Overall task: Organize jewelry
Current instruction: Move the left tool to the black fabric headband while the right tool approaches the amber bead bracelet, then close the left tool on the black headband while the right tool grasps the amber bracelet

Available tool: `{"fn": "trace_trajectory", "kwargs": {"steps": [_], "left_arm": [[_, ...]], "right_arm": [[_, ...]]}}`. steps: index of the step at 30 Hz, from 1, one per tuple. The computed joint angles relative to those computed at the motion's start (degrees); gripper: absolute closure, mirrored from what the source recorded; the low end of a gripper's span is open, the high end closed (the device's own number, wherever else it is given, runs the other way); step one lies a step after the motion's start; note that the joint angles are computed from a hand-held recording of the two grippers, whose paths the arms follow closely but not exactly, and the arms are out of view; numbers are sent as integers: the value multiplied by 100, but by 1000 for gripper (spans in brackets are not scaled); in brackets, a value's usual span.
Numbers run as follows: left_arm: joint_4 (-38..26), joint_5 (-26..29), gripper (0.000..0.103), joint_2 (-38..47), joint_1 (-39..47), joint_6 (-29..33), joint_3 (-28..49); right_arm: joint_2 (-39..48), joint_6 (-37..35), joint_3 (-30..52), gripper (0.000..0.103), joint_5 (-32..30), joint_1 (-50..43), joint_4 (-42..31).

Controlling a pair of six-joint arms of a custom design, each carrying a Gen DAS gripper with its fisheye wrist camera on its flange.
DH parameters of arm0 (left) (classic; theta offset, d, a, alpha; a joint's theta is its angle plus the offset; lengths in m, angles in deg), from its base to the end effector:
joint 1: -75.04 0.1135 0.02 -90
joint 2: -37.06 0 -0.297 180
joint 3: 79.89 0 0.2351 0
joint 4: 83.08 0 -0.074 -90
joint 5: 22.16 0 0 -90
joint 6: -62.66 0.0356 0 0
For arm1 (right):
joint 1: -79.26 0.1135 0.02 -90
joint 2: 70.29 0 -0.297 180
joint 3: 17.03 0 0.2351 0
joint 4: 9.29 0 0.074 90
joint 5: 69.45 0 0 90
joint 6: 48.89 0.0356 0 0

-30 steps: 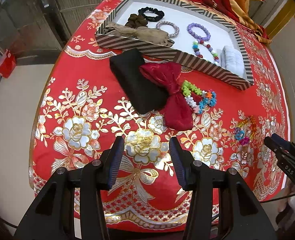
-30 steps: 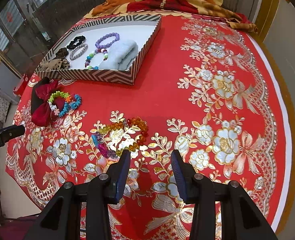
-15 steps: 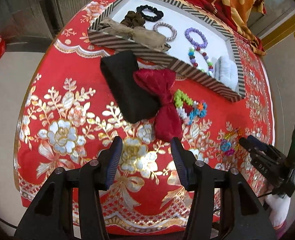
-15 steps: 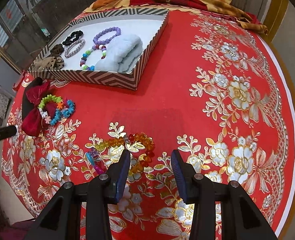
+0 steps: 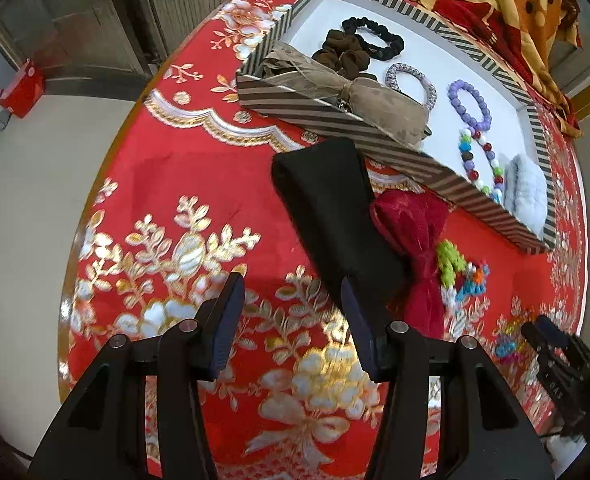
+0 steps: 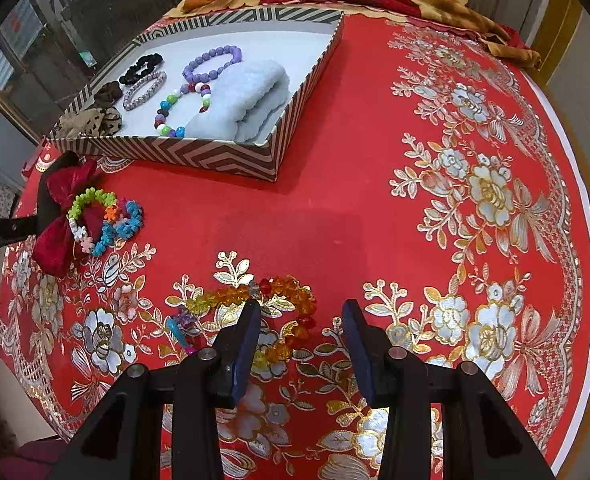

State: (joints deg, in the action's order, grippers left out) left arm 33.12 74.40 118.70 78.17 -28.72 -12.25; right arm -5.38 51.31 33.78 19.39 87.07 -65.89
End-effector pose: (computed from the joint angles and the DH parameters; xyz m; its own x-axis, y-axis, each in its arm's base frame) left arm 0.2279 0.0084 0.2436 -0.9749 -0.0773 -0.2086 -0.0536 0.9917 -0.1167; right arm 0.1567 0.0222 0.2218 -0.9455 0.0490 -0.3219 0.0253 0.9967 0.0773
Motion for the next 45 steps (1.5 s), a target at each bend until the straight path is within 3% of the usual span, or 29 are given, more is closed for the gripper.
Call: {"fn": "trace_trajectory", "kwargs": {"steps": [14,24,26,28,29,31,37,45], "left_arm": [[-367,972,53,523,452,18,635],[63,725,53,874,-54,-487,667],[182,655,54,872,-107,-561,633],[275,695,69,847,-58,-541,569],[310,703,71,841,-50,-501,547],[363,750,85,776,-3,-322,487],[148,871,93,507,346,99,467],[-514,1070,93,34,919,611,798]], "right_arm": [[58,161,15,63,18,19,29],[-177,274,-184,63,108,215,242],[-181,313,-202,69,265,336,271],[-173,302,-203,82,387,393,293],[-178,254,-216,84,389,363,319],[-203,160,-240,92,387,323,358],[-545,205,-11,94,223,421,80],[-840,363,863,94,195,958,-507]]}}
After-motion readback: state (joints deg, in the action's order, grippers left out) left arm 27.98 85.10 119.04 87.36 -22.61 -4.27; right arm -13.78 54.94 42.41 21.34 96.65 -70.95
